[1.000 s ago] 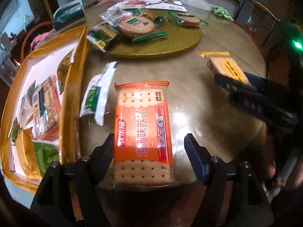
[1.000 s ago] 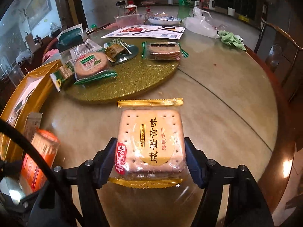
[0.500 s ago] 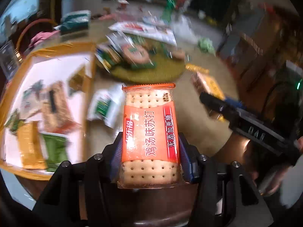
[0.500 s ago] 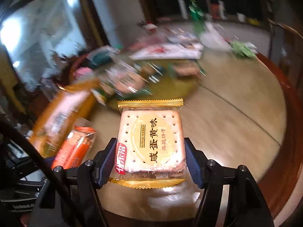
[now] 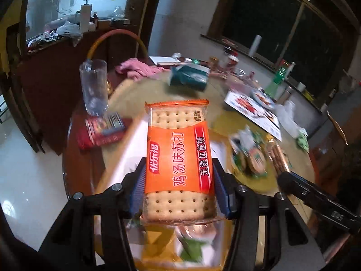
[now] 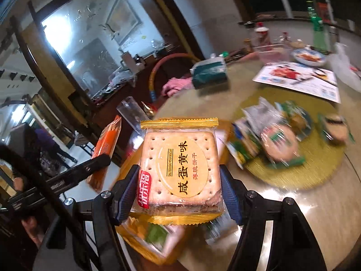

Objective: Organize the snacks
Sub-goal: 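Carry both cracker packs over the box and open both grippers, then withdraw both grippers from the box toward the table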

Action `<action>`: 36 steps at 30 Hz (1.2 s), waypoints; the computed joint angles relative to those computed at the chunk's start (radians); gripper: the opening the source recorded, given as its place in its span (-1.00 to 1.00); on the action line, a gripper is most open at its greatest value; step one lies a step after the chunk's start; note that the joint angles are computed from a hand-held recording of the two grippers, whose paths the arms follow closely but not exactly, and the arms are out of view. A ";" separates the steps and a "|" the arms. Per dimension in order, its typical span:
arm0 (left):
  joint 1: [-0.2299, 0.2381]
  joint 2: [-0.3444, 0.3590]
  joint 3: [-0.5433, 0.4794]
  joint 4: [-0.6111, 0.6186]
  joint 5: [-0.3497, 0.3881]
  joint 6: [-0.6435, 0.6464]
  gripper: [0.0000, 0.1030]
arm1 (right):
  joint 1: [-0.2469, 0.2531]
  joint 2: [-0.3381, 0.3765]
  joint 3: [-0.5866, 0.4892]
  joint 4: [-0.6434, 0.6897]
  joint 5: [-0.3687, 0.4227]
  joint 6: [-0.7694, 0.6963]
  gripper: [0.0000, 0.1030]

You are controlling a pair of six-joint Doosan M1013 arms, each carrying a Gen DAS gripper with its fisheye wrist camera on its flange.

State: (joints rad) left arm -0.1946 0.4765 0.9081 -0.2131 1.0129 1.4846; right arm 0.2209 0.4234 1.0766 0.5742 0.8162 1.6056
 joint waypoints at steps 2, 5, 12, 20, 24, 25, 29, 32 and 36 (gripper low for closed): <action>0.011 0.057 -0.077 -0.004 0.049 -0.005 0.08 | 0.003 0.032 -0.049 0.000 0.010 0.011 0.32; 0.015 0.142 -0.175 -0.005 0.131 0.008 0.08 | 0.019 0.103 -0.150 -0.072 0.060 0.066 0.32; 0.007 0.274 -0.323 0.085 0.331 0.016 0.08 | 0.048 0.274 -0.382 -0.205 0.282 0.181 0.32; 0.013 0.325 -0.391 0.067 0.431 0.037 0.20 | 0.061 0.367 -0.513 -0.276 0.425 0.280 0.34; 0.029 0.321 -0.391 0.009 0.399 0.021 0.47 | 0.052 0.353 -0.482 -0.205 0.386 0.296 0.44; 0.036 0.318 -0.388 -0.022 0.386 0.016 0.47 | 0.049 0.350 -0.477 -0.187 0.373 0.296 0.46; 0.033 0.225 -0.249 0.011 0.249 -0.006 0.49 | 0.048 0.265 -0.353 -0.196 0.240 0.284 0.48; 0.009 0.075 -0.024 0.071 0.045 0.017 0.70 | 0.040 0.145 -0.164 -0.117 0.089 0.180 0.48; -0.006 -0.071 0.202 -0.105 -0.097 0.130 0.80 | 0.011 -0.041 0.153 0.096 -0.113 0.020 0.49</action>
State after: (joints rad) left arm -0.2011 0.4051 1.1103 -0.3181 0.9159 1.6148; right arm 0.2319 0.3822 1.2300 0.6701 0.7028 1.6257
